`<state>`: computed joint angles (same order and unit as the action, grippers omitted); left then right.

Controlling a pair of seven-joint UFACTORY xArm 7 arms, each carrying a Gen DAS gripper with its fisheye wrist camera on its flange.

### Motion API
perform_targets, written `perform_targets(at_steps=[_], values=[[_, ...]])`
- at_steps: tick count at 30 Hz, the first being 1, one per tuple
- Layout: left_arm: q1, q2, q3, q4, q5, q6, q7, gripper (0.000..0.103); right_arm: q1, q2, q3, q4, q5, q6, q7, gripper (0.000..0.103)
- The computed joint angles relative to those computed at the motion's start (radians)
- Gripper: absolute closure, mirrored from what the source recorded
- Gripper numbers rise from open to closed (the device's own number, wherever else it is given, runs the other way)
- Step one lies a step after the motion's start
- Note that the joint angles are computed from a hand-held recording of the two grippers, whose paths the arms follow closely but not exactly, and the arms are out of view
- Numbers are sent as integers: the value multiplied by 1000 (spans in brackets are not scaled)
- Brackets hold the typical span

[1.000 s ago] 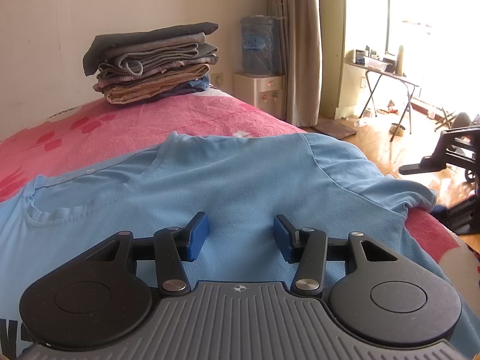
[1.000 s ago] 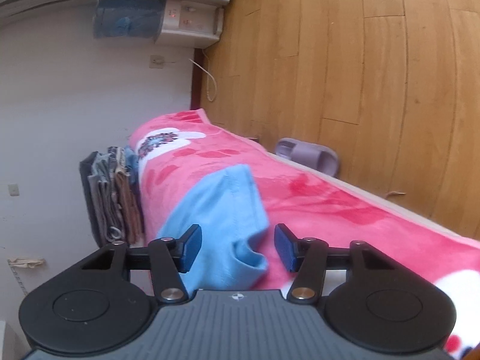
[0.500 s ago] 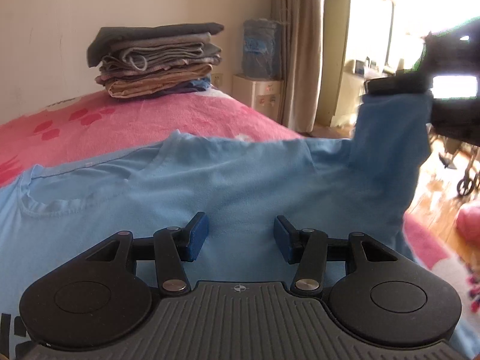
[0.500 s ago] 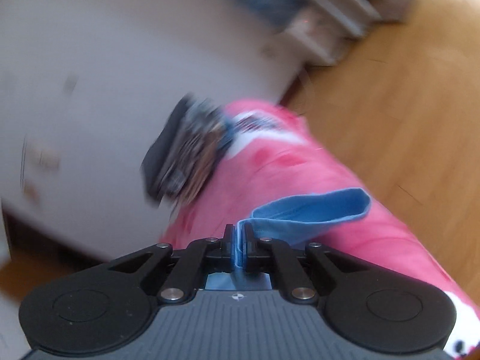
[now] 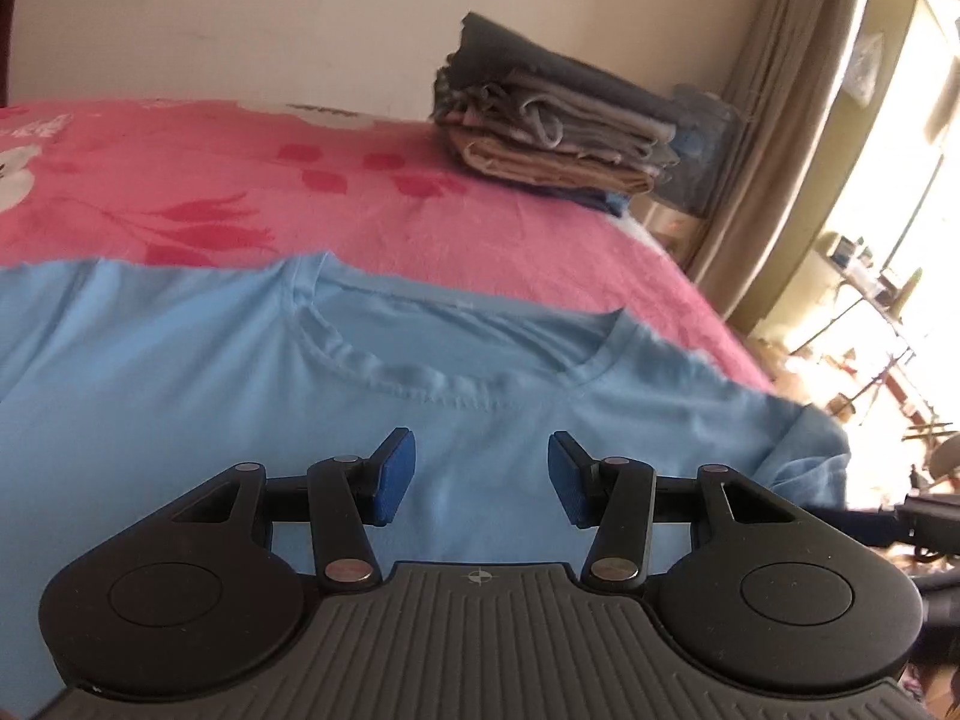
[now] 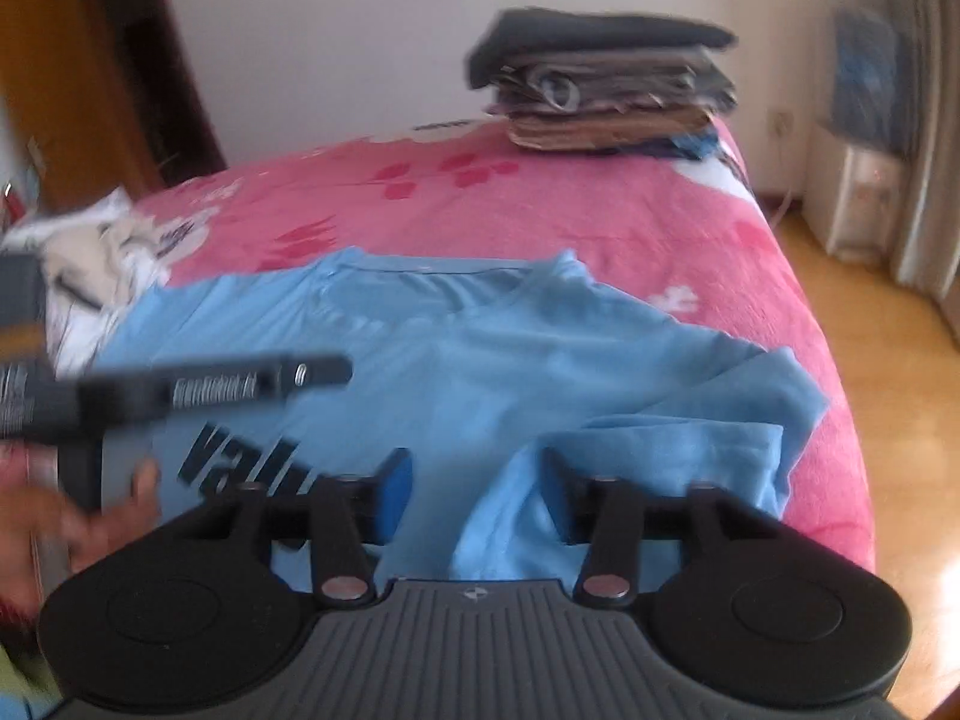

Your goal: Fold clothes

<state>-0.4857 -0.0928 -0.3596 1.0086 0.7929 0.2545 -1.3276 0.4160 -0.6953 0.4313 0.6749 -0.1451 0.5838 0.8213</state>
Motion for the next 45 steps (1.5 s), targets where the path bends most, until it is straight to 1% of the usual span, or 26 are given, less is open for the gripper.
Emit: perform_targets(at_steps=[1, 3, 5, 7, 9, 10, 13, 14, 17, 18, 19, 20, 21, 23, 24, 26, 30, 34, 38, 42, 44, 45], values=[[-7, 1, 2, -1, -15, -21, 31, 54, 5, -13, 10, 0, -4, 10, 2, 51], [-24, 12, 1, 6, -50, -57, 105, 54, 20, -77, 3, -31, 16, 7, 29, 51], [-47, 34, -7, 19, -71, -72, 185, 54, 19, -172, -11, -86, 55, -9, 96, 51], [-76, 68, -18, 52, -46, -57, 239, 54, -11, -290, -17, -140, 85, 18, 182, 51], [-120, 106, -20, 95, -1, -9, 273, 54, -54, -374, -22, -169, 94, 86, 241, 52], [-140, 120, -16, 112, 23, 12, 275, 54, -69, -388, -24, -178, 91, 99, 250, 55], [-195, 153, 9, 146, 69, 53, 264, 54, -102, -401, -31, -199, 74, 98, 249, 56], [-211, 162, 19, 155, 78, 63, 257, 54, -112, -387, -24, -192, 55, 102, 230, 56], [-240, 180, 44, 165, 56, 62, 265, 57, -128, -314, -4, -164, 0, 90, 158, 58], [-247, 183, 51, 167, 50, 61, 267, 59, -139, -296, 6, -159, -20, 81, 144, 58], [-253, 186, 58, 168, 51, 60, 267, 63, -146, -280, 9, -156, -35, 74, 130, 59], [-257, 185, 65, 166, 54, 54, 263, 67, -151, -264, 10, -153, -47, 68, 116, 59], [-261, 184, 70, 162, 58, 46, 259, 68, -157, -249, 10, -150, -60, 62, 103, 60], [-266, 180, 77, 156, 71, 35, 247, 73, -163, -220, 10, -144, -79, 59, 79, 64], [-270, 179, 78, 154, 84, 34, 241, 75, -161, -207, 8, -140, -82, 64, 69, 70], [-276, 178, 79, 152, 111, 31, 230, 80, -158, -197, 8, -138, -90, 68, 58, 71], [-288, 186, 81, 161, 185, 44, 196, 82, -153, -183, 4, -136, -101, 73, 41, 71], [-293, 187, 83, 161, 233, 46, 152, 84, -147, -176, -6, -141, -103, 65, 29, 71], [-298, 188, 80, 163, 284, 58, 129, 86, -148, -174, -1, -139, -115, 57, 14, 71], [-299, 192, 77, 168, 295, 69, 107, 86, -146, -149, -7, -134, -120, 56, -11, 71], [-301, 192, 75, 170, 291, 79, 92, 90, -145, -140, -13, -137, -114, 47, -13, 88], [-303, 190, 74, 170, 293, 83, 82, 91, -143, -139, -16, -140, -111, 40, -12, 100]])
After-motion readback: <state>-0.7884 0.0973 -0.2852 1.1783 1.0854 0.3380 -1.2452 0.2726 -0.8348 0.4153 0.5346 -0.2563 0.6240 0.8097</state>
